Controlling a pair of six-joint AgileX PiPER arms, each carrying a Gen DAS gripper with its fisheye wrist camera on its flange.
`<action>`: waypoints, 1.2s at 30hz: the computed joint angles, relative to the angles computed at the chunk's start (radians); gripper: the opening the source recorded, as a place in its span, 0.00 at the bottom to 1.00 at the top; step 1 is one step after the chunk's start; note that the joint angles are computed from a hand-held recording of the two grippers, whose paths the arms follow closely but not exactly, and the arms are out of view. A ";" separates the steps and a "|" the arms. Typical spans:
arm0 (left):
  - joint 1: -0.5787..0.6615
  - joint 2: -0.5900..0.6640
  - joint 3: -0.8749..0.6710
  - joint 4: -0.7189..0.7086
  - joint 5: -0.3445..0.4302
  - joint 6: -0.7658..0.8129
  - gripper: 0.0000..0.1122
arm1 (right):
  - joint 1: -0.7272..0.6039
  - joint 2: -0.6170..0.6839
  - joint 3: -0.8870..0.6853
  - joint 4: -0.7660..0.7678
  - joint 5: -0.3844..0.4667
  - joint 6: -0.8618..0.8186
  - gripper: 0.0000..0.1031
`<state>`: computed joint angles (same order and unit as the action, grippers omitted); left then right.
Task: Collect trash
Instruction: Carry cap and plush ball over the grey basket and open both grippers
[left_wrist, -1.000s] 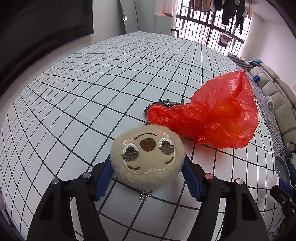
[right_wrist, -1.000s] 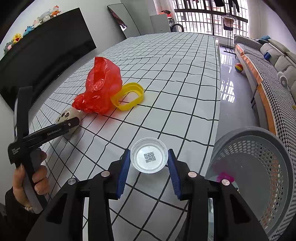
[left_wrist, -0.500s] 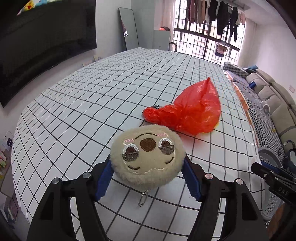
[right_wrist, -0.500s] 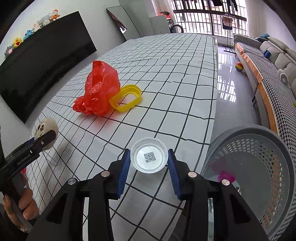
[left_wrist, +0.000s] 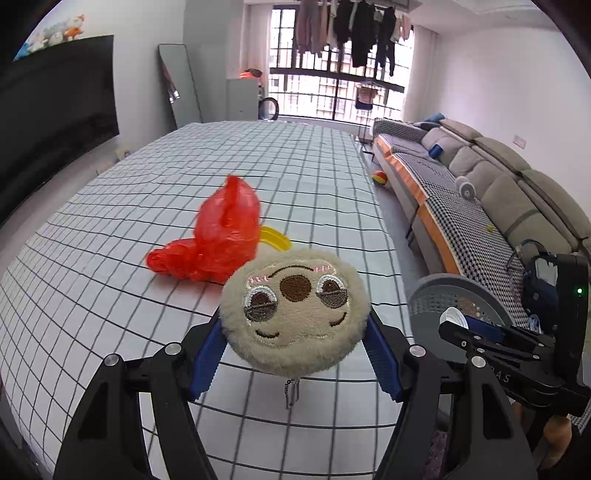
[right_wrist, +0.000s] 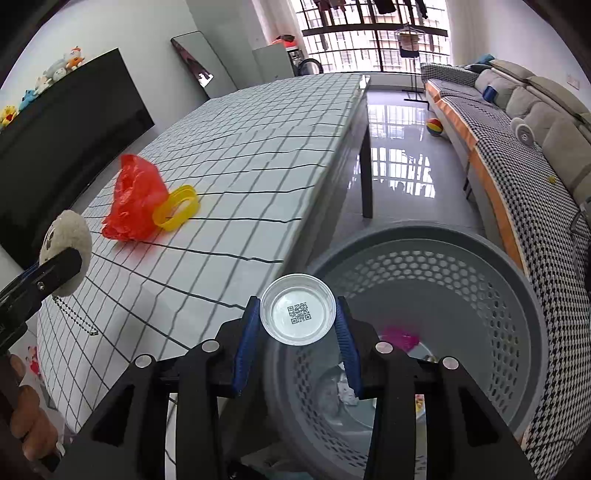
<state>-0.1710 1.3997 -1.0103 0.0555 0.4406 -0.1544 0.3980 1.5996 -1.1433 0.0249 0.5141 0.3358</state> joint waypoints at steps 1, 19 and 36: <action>-0.031 0.010 -0.008 0.022 0.004 -0.027 0.60 | -0.022 -0.015 0.023 0.004 -0.007 -0.009 0.38; -0.379 0.273 -0.252 0.289 0.104 -0.291 0.60 | -0.412 -0.105 0.239 0.383 -0.067 -0.492 0.38; -0.431 0.394 -0.323 0.271 0.141 -0.265 0.60 | -0.517 -0.126 0.310 0.540 -0.072 -0.681 0.38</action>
